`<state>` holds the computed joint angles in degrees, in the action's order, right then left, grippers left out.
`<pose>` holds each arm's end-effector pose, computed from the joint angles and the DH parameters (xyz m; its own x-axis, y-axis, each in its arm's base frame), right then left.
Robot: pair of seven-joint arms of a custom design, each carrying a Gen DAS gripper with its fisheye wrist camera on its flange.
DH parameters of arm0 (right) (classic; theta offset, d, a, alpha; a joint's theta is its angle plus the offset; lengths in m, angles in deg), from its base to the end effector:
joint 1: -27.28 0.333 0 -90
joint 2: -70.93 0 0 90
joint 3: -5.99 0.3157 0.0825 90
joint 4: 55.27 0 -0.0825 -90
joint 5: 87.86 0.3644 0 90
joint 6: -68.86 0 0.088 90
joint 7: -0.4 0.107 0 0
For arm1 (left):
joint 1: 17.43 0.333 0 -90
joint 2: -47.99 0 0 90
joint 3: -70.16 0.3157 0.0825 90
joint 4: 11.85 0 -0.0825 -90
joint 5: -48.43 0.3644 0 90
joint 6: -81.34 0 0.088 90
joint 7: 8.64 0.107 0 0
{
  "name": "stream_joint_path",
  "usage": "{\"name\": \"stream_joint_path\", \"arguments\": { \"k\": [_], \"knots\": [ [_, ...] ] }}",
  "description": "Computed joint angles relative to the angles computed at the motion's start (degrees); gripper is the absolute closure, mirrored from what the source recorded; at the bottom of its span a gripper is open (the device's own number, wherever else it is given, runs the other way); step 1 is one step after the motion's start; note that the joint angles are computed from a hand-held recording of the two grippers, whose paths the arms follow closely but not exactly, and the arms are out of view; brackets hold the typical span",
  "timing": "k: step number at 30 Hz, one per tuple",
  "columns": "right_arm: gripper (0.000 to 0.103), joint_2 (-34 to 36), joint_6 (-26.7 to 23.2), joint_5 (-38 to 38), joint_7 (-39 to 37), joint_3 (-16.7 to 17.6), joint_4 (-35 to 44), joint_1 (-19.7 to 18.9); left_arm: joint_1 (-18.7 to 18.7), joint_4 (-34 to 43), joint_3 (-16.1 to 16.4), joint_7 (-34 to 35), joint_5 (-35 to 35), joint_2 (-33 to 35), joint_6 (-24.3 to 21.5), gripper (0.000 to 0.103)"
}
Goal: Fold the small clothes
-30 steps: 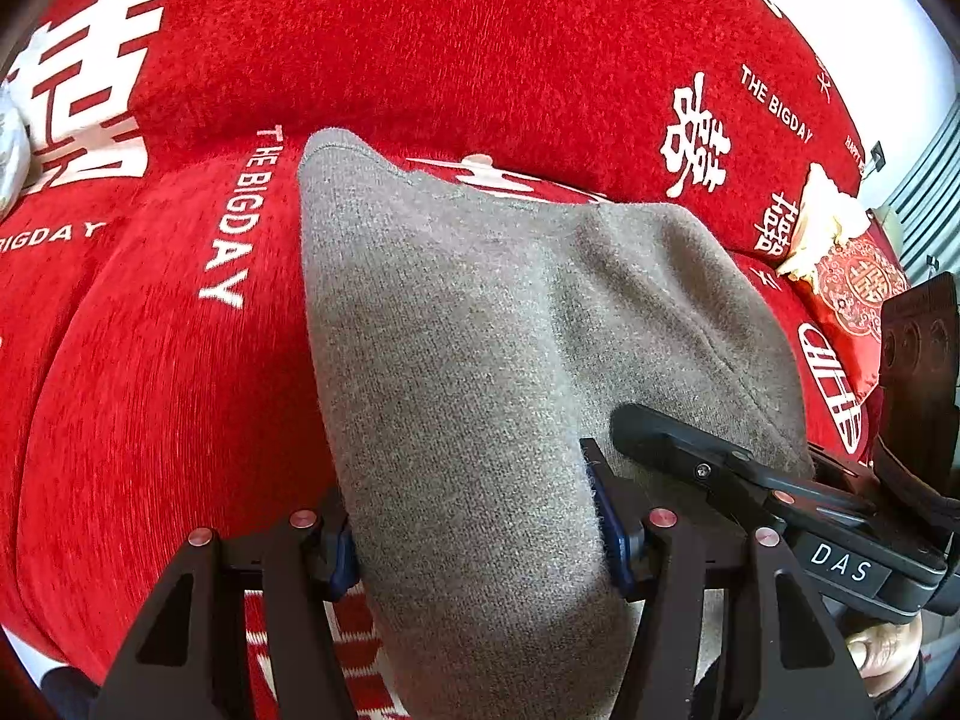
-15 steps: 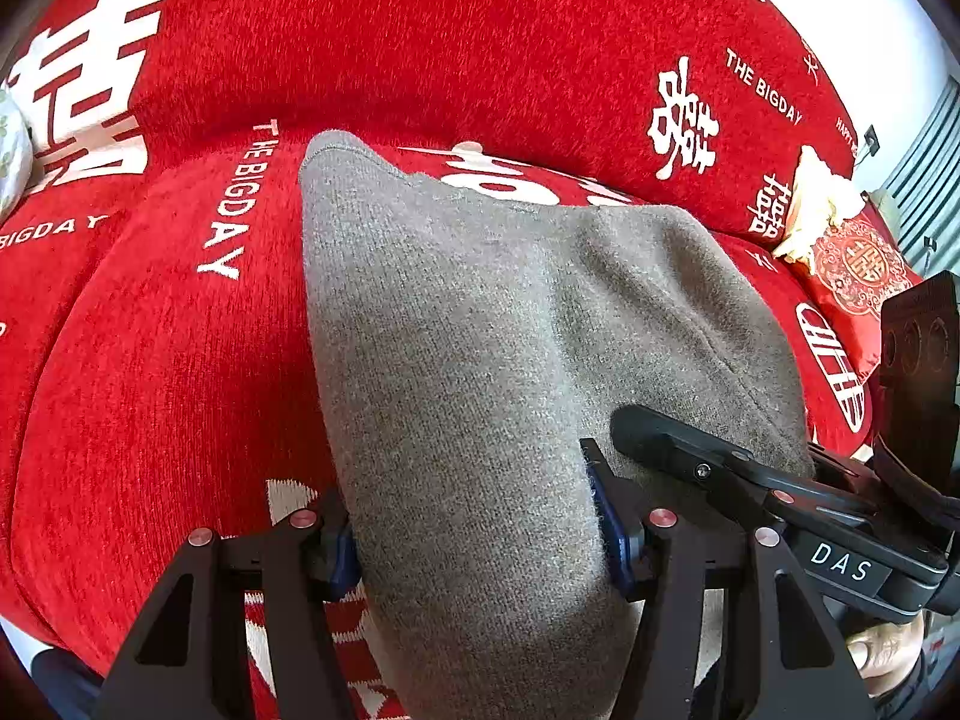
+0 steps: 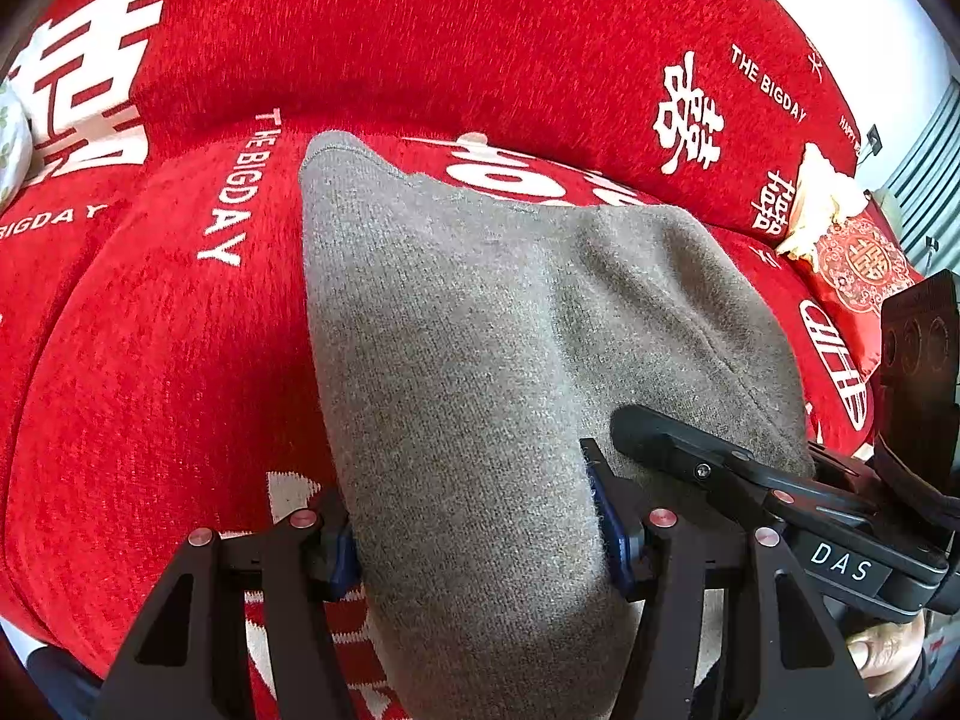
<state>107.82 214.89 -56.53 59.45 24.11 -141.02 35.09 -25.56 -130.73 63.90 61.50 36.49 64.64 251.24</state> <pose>0.6778 0.2674 0.3599 0.5307 -0.7509 -0.3932 -0.8075 -0.3071 -0.5036 0.6007 -0.1355 0.3705 0.1959 -0.9160 0.3501 -0.8210 -0.3485 -0.4523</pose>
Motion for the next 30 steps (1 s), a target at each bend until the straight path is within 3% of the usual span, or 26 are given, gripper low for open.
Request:
{"name": "stream_joint_path", "arguments": {
  "k": [5, 9, 15, 19, 21, 23, 25, 28, 30],
  "knots": [
    [0.059, 1.52, -0.43, -1.54, 0.58, -0.48, 1.28, 0.69, 0.36, 0.34, -0.24, 0.73, -0.54, 1.42, 0.26, 0.041],
    [0.057, 2.32, -0.67, -1.44, -0.54, 0.28, 1.78, -0.03, 2.14, -0.26, -2.22, 3.19, -3.45, 2.13, 1.95, 0.035],
    [0.049, 5.91, -5.88, 2.08, -1.69, 1.73, 6.04, -2.45, 2.8, -1.09, -3.35, 6.45, -6.21, 2.4, 4.24, 0.032],
    [0.044, 8.0, -8.84, 5.27, -3.52, 2.41, 8.07, -3.95, 1.15, -1.53, -1.24, 5.14, -5.68, 2.65, 4.92, 0.016],
    [0.043, 7.94, -9.39, 5.86, -3.92, 1.98, 8.23, -3.71, 3.2, -1.82, -3.45, 6.78, -7.82, 2.54, 5.13, 0.016],
    [0.036, 6.11, -7.37, 4.58, -3.05, 0.23, 6.48, -2.07, -0.11, -1.95, 0.22, 3.86, -5.31, 1.71, 3.85, 0.016],
    [0.033, 3.28, -3.0, 3.11, -2.69, -0.99, 3.11, -0.71, -6.39, -2.66, 7.28, -3.09, 1.82, 0.17, 2.72, 0.016],
    [0.033, -1.66, 5.76, 2.14, -4.03, -0.85, -3.04, -0.16, -17.8, -3.44, 20.73, -18.4, 19.3, -1.89, 1.45, 0.016],
    [0.033, -3.59, 9.35, 3.56, -7.63, 1.86, -4.94, -1.85, -23.64, -1.88, 27.92, -28.6, 30.91, -2.11, -1.77, 0.016]
  ]
}}
